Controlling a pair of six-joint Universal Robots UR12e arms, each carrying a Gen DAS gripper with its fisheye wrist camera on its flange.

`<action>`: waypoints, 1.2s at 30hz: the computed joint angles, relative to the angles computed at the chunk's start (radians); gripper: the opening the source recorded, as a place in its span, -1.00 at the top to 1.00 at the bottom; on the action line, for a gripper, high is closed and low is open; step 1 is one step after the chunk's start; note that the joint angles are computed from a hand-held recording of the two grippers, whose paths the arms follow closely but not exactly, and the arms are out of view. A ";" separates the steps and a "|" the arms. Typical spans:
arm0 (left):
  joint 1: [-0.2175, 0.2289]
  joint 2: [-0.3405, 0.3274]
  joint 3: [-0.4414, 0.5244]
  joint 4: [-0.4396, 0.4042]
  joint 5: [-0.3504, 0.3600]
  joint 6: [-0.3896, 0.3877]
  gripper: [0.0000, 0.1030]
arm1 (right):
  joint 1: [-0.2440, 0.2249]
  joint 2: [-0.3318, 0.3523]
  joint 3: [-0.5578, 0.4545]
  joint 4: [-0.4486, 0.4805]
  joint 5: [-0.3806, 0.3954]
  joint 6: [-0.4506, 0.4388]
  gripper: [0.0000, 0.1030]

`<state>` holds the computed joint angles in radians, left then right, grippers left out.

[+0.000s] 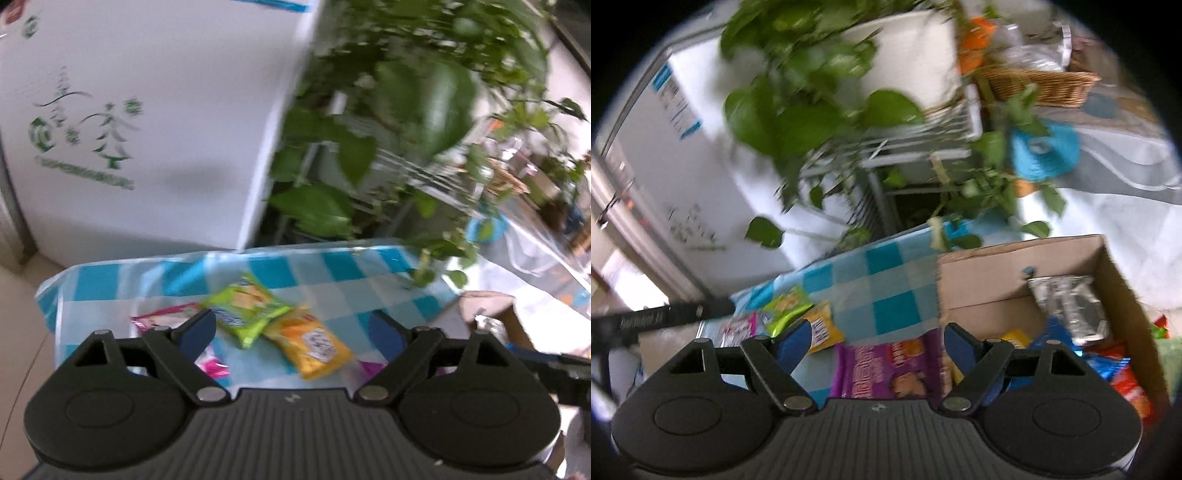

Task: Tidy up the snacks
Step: 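Move the left gripper to the pink Amerio packet while the right gripper reaches the purple packet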

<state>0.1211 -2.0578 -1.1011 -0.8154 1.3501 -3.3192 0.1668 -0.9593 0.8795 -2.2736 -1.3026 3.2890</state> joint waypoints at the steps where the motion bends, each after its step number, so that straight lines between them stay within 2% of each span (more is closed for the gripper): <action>1: 0.002 -0.003 0.001 -0.004 0.012 -0.004 -0.73 | 0.003 0.006 -0.009 0.014 0.008 -0.011 -0.63; 5: 0.011 -0.016 0.016 -0.032 0.036 -0.026 -0.73 | 0.019 0.033 -0.050 0.081 0.013 -0.066 -0.63; 10: 0.018 -0.033 0.032 -0.054 0.057 -0.003 -0.73 | 0.047 0.070 -0.103 0.165 -0.056 -0.144 -0.63; 18: 0.034 -0.067 0.077 -0.162 0.027 -0.027 -0.73 | 0.067 0.105 -0.154 0.250 -0.158 -0.134 -0.65; 24: 0.036 -0.088 0.096 -0.188 0.042 -0.001 -0.73 | 0.077 0.125 -0.180 0.289 -0.207 -0.139 -0.70; 30: 0.031 -0.099 0.097 -0.184 0.064 0.061 -0.73 | 0.092 0.137 -0.191 0.292 -0.267 -0.167 -0.75; 36: 0.029 -0.108 0.097 -0.179 0.083 0.059 -0.73 | 0.112 0.154 -0.212 0.318 -0.349 -0.195 -0.80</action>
